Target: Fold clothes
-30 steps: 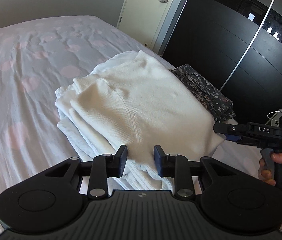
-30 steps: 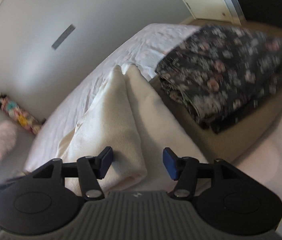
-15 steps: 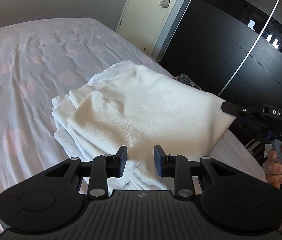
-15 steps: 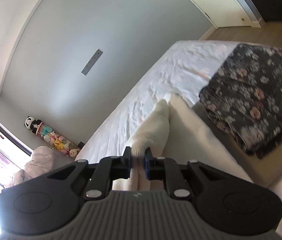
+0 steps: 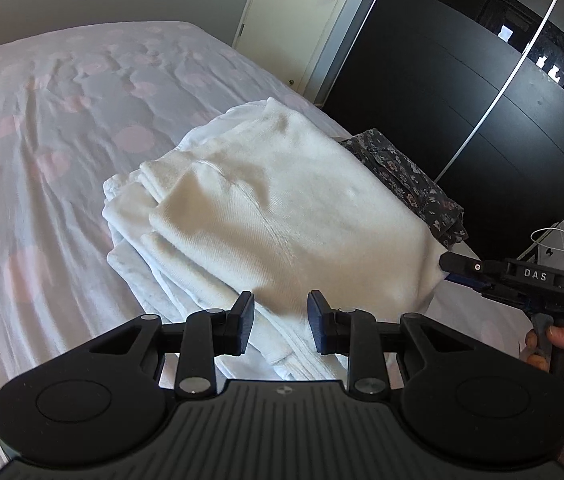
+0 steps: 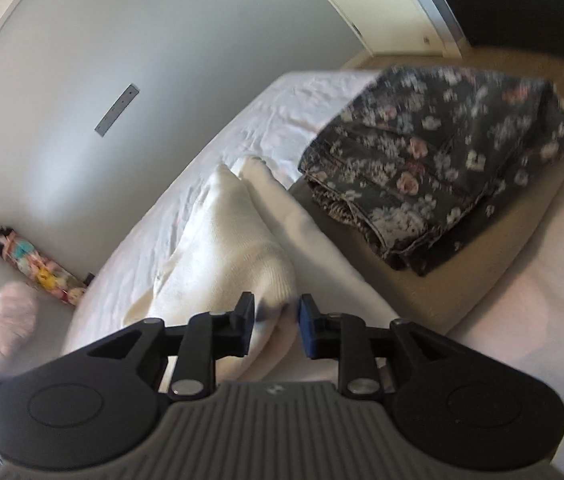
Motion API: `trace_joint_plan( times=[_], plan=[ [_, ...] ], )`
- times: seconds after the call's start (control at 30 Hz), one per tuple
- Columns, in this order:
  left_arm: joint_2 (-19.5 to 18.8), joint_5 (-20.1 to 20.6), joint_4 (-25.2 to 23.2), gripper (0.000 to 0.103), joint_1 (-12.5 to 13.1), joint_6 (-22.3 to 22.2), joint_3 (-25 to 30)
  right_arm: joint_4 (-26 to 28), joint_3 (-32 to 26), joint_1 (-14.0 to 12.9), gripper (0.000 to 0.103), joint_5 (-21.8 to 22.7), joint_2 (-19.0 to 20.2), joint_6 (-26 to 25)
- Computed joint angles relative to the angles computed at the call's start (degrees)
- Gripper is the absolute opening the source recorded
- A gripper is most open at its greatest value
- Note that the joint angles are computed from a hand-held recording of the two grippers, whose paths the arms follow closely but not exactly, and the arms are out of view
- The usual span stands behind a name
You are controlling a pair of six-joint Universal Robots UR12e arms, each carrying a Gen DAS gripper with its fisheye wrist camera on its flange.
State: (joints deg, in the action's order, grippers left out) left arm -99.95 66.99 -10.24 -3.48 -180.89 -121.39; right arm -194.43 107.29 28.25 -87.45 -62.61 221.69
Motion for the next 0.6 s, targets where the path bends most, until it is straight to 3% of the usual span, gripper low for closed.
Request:
trace_joint_plan(
  times=[0.1,0.2,0.37,0.47,0.6],
  plan=[
    [0.4,-0.3,-0.2,0.026,0.5,-0.5,-0.4,0.8,0.1,2.5,0.024,-5.1,-0.6,-6.5],
    [0.7,0.1,-0.7,0.026,0.8,-0.6,-0.9,0.4,-0.3,5.0,0.014,-6.6,0.1,-11.3],
    [1.2,-0.2,-1.8,0.026,1.5,-0.6,-1.9,1.7,-2.6,9.3,0.007,-9.1,2.4,-19.0],
    [1.5,-0.6,-1.7,0.026,1.9,-0.9,-2.5,3.1,-4.6,10.9,0.007,-11.0,3.9,-22.2],
    [2.0,-2.3,-1.2,0.026,2.7,-1.1,-3.5,6.5,-7.0,11.9,0.007,-12.5,5.7,-22.4]
  ],
)
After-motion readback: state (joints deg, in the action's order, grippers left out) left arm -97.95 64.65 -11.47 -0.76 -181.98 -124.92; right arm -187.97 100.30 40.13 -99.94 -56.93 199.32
